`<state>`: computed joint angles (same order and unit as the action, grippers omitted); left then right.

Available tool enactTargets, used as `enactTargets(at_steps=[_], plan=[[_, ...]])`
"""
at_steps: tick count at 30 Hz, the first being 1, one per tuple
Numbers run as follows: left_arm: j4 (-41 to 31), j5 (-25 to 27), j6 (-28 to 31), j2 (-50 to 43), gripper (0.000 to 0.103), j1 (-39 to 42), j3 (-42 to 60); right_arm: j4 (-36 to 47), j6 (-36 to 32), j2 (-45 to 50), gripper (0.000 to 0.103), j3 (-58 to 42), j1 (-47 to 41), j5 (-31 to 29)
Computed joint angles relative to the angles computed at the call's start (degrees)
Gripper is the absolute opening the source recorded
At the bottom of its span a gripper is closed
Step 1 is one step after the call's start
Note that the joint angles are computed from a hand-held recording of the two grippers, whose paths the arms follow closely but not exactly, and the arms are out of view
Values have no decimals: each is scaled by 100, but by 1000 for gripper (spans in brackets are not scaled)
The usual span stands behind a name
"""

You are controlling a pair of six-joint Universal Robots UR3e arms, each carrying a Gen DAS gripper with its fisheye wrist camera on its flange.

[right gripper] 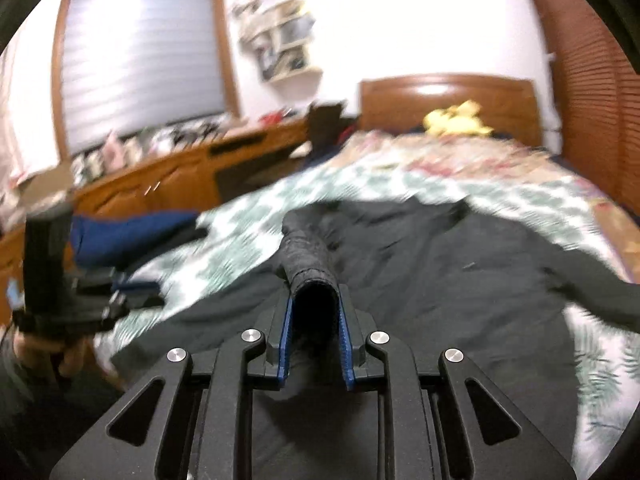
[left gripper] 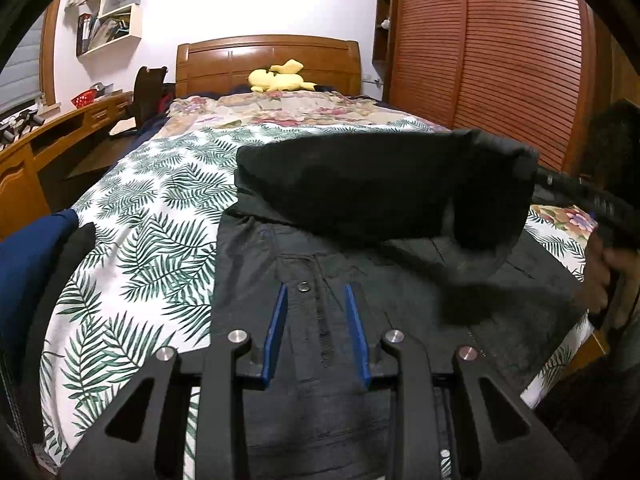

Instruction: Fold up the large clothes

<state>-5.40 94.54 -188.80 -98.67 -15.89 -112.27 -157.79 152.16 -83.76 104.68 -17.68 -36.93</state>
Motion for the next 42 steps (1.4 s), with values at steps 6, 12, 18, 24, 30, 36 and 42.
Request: enactTargets(at_steps=[6, 12, 18, 24, 30, 36, 42], plan=[[11, 75, -75, -269, 28, -176, 284, -207, 546, 490, 17, -447, -277, -1166], [-18, 139, -115, -530, 28, -352, 584, -538, 679, 1013, 20, -592, -121, -2506], [110, 301, -135, -840, 28, -589, 918, -904, 380, 1056, 62, -384, -202, -2750], [4, 415, -215, -1218, 28, -751, 1393, -340, 71, 1069, 62, -426, -314, -1918], [-301, 531, -251, -1593, 28, -1020, 2023, 215, 77, 1721, 62, -1053, -41, -2271], [-555, 588, -175, -2190, 28, -1135, 2841, 211, 53, 1744, 62, -999, -111, -2130], [-875, 423, -37, -3103, 28, -1008, 4073, 233, 37, 1734, 62, -931, -234, -1912]])
